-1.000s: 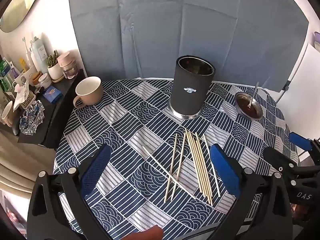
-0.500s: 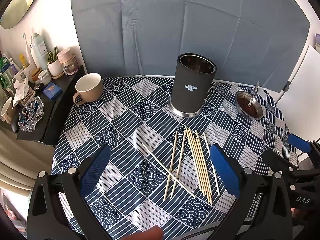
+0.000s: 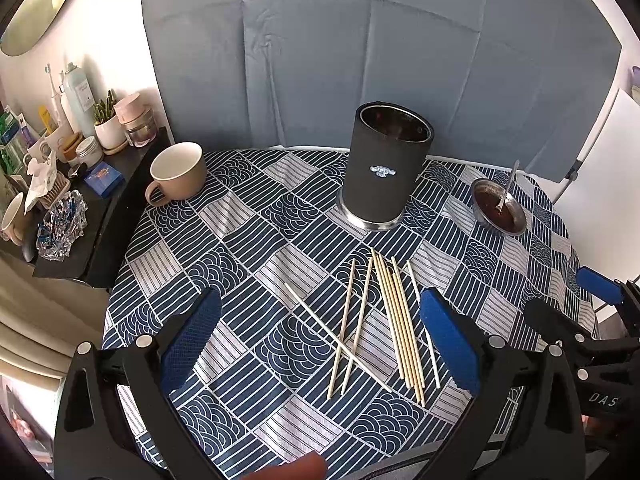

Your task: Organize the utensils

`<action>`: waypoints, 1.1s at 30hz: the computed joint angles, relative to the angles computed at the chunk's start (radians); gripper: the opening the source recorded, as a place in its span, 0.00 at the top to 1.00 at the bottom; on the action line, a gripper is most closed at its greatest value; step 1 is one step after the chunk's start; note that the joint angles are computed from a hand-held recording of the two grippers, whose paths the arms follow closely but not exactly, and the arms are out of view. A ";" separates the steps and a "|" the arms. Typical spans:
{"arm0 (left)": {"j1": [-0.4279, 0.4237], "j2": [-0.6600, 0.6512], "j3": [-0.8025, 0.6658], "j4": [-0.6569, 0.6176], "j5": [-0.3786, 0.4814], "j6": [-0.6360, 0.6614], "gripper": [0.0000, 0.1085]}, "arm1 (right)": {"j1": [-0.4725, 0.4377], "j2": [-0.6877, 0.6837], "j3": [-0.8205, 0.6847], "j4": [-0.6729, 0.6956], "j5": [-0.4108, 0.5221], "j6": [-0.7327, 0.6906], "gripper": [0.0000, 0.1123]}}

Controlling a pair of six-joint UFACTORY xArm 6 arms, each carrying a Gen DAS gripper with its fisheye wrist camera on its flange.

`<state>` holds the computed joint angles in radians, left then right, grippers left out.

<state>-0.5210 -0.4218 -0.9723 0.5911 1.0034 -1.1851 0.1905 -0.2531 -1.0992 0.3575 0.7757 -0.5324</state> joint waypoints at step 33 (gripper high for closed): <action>0.180 0.177 -0.026 -0.392 -0.025 0.217 0.11 | 0.023 0.326 -0.260 -0.142 0.208 0.137 0.15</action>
